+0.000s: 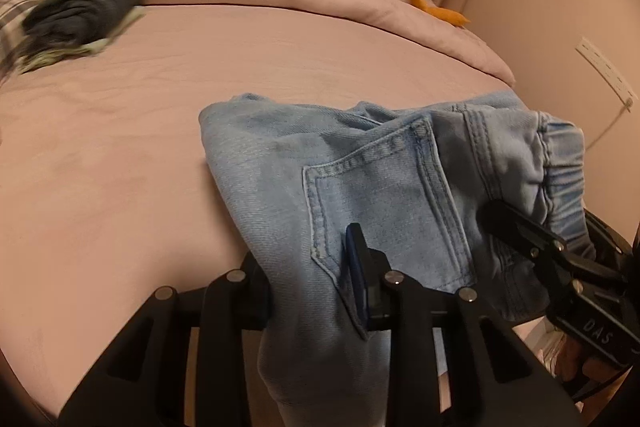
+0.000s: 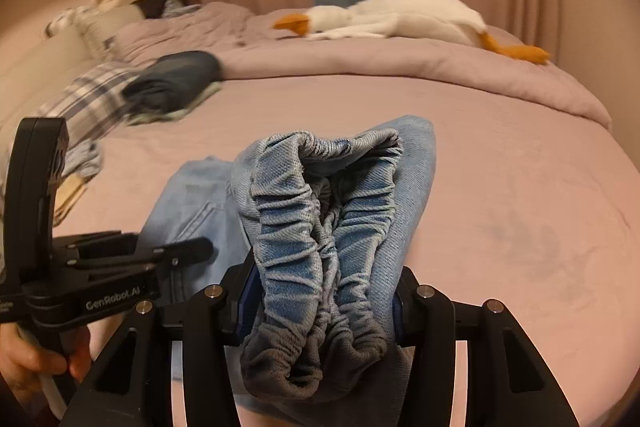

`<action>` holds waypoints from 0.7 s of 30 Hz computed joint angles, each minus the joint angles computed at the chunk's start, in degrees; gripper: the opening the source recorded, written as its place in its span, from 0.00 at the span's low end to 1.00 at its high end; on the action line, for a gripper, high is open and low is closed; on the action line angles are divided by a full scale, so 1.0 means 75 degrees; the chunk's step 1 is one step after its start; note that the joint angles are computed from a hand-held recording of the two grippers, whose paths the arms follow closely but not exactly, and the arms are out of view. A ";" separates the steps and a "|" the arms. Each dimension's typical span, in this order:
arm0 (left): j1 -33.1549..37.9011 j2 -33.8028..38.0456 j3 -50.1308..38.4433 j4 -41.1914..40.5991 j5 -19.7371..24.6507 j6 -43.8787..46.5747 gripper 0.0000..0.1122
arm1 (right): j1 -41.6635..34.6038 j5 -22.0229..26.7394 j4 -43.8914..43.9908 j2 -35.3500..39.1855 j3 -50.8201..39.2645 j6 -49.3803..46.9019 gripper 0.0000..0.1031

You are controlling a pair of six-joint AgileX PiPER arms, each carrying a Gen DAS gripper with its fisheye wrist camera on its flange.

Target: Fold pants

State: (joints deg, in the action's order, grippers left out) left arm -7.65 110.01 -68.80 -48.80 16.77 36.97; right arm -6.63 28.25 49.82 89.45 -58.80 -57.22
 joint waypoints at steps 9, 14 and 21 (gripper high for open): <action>0.0530 -0.1036 0.1427 -0.0410 -0.0657 0.0252 0.25 | 0.1078 -0.0018 -0.0108 -0.0287 0.0225 0.0242 0.50; 0.0701 -0.1290 0.1708 -0.0961 -0.0869 0.0703 0.25 | 0.1478 -0.0018 -0.0093 -0.0300 0.0146 0.0274 0.50; 0.0998 -0.1658 0.2162 -0.2415 -0.1035 0.2208 0.25 | 0.1916 -0.0123 -0.0168 -0.0311 0.0067 0.0382 0.50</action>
